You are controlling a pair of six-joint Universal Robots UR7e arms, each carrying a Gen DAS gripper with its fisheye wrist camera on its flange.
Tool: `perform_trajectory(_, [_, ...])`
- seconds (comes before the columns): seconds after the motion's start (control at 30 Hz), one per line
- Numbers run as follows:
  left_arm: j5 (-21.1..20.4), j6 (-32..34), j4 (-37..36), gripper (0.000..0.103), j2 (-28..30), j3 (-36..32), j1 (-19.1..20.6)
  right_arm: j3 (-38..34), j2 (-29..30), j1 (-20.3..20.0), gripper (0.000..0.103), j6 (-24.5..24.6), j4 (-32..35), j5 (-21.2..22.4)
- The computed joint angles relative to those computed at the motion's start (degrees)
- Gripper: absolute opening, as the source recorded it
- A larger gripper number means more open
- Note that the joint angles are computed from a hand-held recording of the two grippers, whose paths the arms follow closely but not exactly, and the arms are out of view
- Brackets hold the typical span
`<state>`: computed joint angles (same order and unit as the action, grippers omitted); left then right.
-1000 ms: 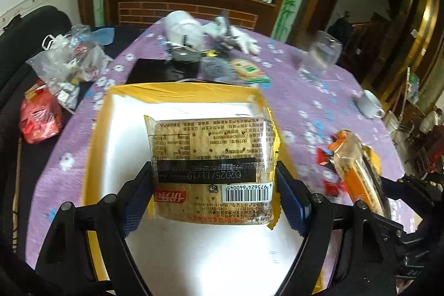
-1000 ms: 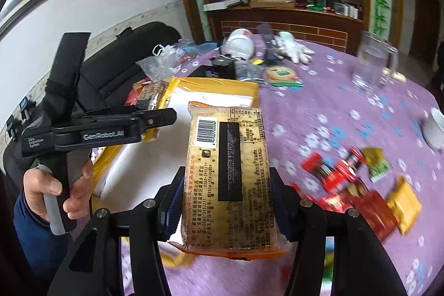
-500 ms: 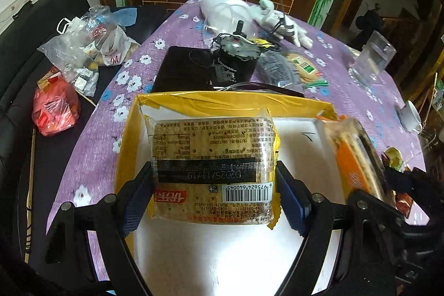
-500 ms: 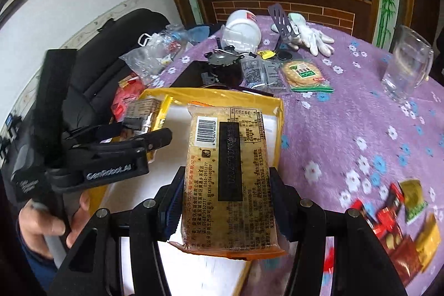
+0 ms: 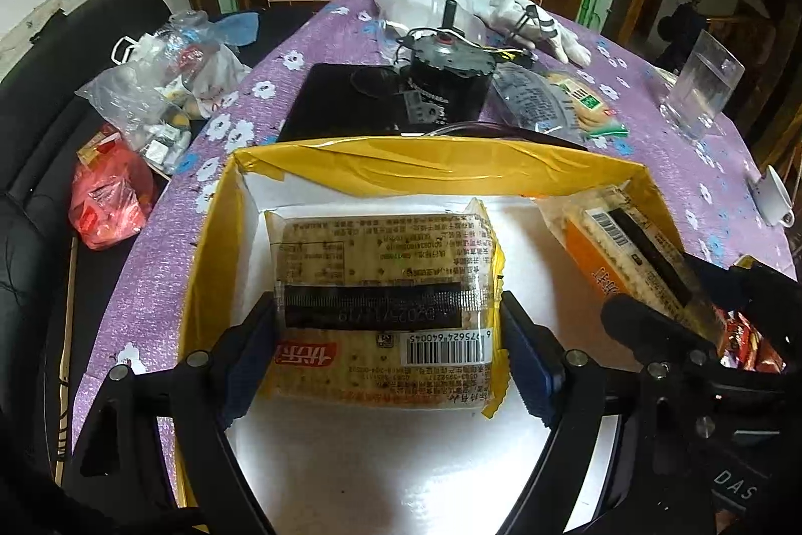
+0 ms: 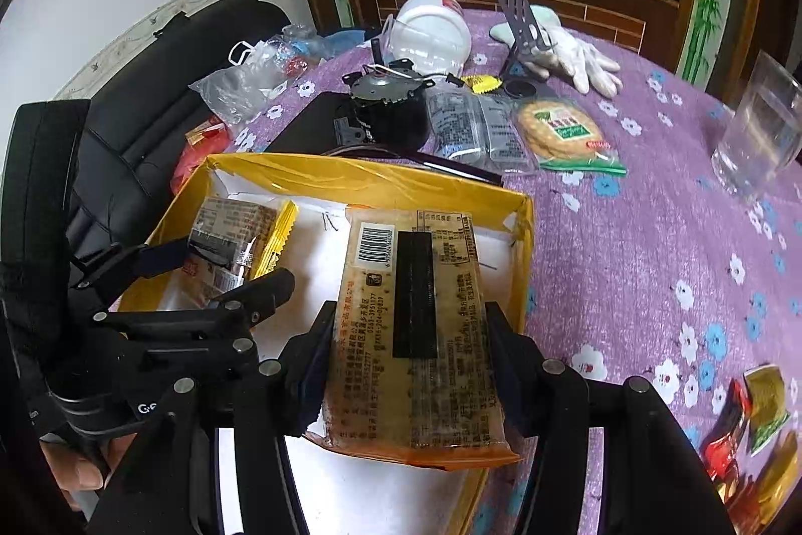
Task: Organize snacks
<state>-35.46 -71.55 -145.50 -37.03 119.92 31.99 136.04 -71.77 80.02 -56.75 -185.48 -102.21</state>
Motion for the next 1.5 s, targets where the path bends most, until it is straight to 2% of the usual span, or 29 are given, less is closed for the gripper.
perform_trajectory(0.1, [0.27, 0.26, 0.74, 0.086, 0.5, -0.42, 0.15, -0.17, -0.57, -0.46, 0.056, 1.22, 1.27, 1.53])
perform_trajectory(0.17, [0.68, -0.45, 2.74, 0.086, 0.82, -0.99, -0.07, -0.25, -0.09, -0.3, 0.056, 1.84, 0.14, 0.77])
perform_trajectory(0.3, [0.5, 2.35, 1.39, 0.086, 1.17, -1.09, 0.06, -0.49, -1.22, -1.27, 0.056, 2.51, 2.28, 2.72])
perform_trajectory(0.43, [0.68, 2.4, 3.75, 0.086, 1.54, -1.87, 0.14, -0.58, -1.71, -1.67, 0.057, 2.72, 3.47, 3.7])
perform_trajectory(0.93, [0.12, 5.06, -0.35, 0.087, 1.8, -1.21, 0.17, -0.4, -2.21, -2.08, 0.057, 2.5, 4.17, 4.64])
perform_trajectory(1.37, [0.53, 7.89, -9.64, 0.088, 1.81, 1.38, -0.07, 1.31, -4.03, -2.37, 0.058, 2.02, 2.91, 7.55])
perform_trajectory(1.5, [0.7, 8.6, -9.08, 0.088, 2.41, 0.82, -0.38, 1.82, -3.95, -2.18, 0.058, 1.45, 1.5, 7.54])
